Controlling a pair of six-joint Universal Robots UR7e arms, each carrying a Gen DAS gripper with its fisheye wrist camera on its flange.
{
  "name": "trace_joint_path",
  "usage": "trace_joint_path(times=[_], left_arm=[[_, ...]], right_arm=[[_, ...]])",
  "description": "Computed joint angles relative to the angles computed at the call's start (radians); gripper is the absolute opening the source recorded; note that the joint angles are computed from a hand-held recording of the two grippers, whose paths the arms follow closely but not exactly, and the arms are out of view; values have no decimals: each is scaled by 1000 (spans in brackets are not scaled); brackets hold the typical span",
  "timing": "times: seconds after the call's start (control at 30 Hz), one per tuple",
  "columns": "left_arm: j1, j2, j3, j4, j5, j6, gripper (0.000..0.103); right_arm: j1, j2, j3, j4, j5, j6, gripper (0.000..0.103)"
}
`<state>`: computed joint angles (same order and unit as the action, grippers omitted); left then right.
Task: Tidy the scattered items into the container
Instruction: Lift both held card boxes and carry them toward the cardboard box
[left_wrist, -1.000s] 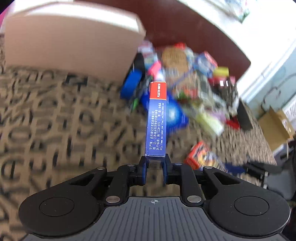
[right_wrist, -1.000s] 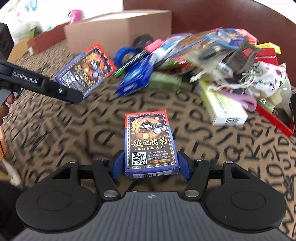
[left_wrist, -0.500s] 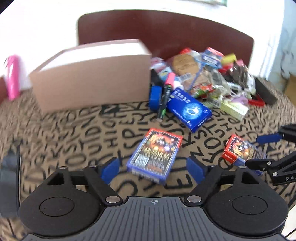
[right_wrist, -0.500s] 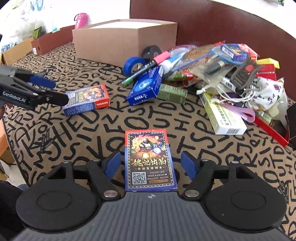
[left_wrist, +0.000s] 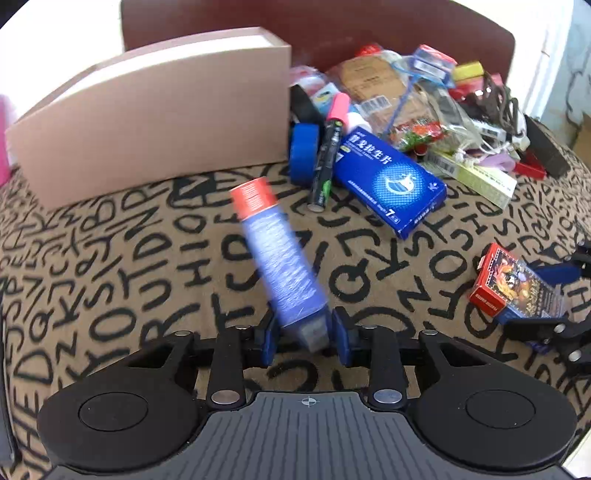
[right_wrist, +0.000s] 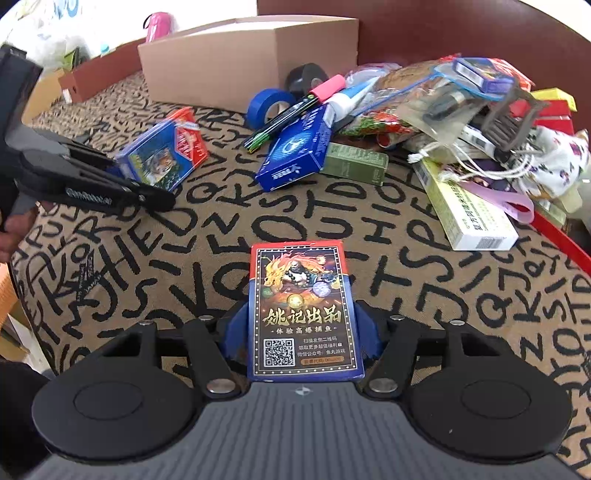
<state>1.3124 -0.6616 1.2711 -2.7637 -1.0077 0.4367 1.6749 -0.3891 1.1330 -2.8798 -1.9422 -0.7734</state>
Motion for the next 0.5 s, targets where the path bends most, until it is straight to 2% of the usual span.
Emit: trace_joint_path(times=[0.17,0.2,0.3,0.37,0.47,0.5], left_arm=[[11,-47,26,26,-111,-54,56],[11,-48,27,9,-115,-60,62],[2,-21,3,-41,-55,-56,68],[5,-12,-15,-36,-56,-84,73],[11,10,-49,-34,-40,-114,71],[14,16,-64,-20,-42,-127,58]], right_arm=[[-2,-6,-2,12,13,13,66],[-3,-8,1,8,17,9,66],[-2,-6,1,6,17,7,66],[-1,-4,2,0,13,6,67],[-3,-3,-1,5,15,17,66],[-4,-4,-1,7,16,20,66]])
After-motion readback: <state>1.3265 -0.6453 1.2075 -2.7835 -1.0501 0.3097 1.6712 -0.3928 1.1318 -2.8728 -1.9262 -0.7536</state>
